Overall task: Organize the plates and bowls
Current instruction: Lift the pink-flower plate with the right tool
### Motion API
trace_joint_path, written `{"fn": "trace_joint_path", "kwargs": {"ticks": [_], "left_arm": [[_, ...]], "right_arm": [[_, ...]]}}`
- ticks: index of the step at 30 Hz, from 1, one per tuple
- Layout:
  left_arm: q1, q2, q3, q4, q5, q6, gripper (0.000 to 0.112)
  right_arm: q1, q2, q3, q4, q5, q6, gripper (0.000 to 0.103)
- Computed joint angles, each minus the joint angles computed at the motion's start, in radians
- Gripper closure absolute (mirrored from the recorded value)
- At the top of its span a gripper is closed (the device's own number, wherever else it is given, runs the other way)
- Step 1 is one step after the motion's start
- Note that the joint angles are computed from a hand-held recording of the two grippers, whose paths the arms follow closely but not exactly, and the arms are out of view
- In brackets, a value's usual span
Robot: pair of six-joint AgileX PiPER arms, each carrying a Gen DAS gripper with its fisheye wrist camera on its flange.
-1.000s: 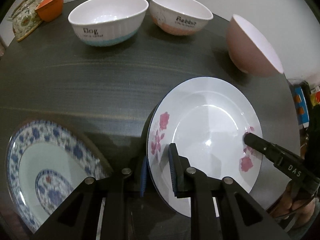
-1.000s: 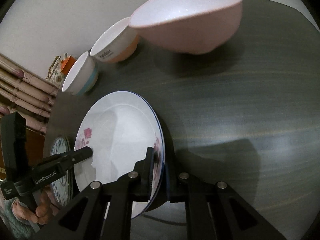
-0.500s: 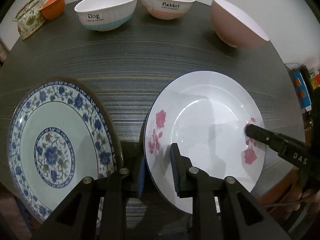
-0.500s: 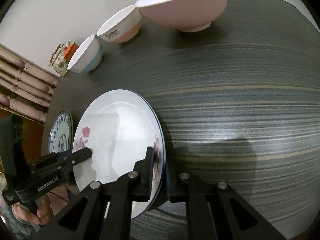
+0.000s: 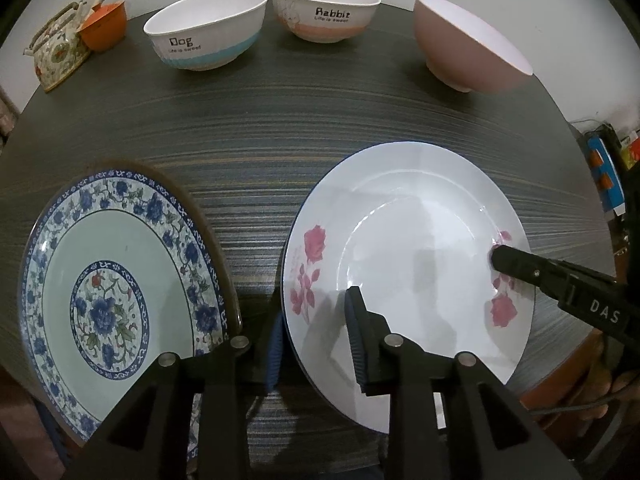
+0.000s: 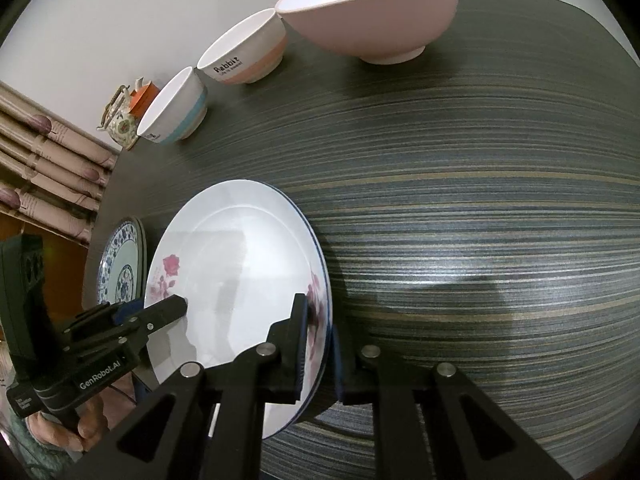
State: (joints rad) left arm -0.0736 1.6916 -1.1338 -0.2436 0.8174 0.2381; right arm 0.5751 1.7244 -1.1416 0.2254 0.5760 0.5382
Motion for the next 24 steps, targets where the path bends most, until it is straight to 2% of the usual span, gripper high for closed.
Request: {"fn": "trace_joint_path", "kwargs": {"ticks": [24], "left_arm": [[-0.022,0.015,-0.032,0.058,0.004,-0.047,0.091]], "right_arm": [[0.010,0.009,-0.019,-0.053,0.003,0.053,0.091]]}}
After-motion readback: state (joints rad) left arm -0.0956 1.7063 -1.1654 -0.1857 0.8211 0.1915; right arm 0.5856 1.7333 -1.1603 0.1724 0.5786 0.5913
